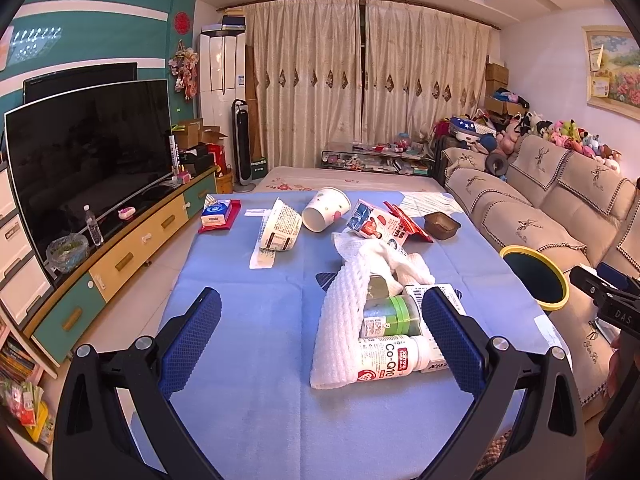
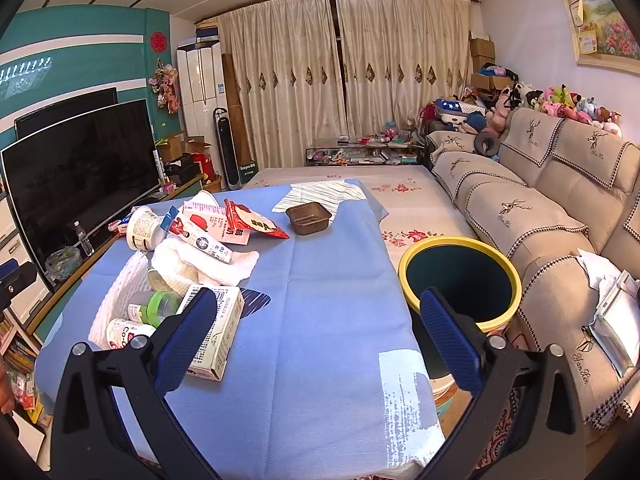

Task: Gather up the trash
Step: 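Move the right gripper toward the brown plastic tray on the table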

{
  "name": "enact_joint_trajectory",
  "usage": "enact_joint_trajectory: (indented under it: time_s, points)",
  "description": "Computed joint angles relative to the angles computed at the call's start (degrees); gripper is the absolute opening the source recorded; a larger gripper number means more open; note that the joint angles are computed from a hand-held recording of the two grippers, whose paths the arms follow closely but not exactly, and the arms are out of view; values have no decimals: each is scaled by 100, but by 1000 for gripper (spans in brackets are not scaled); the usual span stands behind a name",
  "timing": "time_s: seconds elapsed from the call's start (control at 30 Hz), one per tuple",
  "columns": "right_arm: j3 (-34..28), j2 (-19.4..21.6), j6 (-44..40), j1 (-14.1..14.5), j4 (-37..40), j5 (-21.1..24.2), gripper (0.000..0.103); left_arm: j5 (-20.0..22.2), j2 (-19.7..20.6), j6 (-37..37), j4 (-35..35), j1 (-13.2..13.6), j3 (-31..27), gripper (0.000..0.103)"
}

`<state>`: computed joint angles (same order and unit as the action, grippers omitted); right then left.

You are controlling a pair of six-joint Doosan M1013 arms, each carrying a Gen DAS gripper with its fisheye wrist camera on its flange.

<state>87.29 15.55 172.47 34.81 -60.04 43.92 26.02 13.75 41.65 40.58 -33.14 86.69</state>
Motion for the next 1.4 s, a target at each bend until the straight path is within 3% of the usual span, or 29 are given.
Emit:
enact_joint_trajectory:
  time_s: [1.4]
  points:
    - [51, -9, 8, -39, 91, -79, 97, -102, 38, 65, -44, -9, 22, 99]
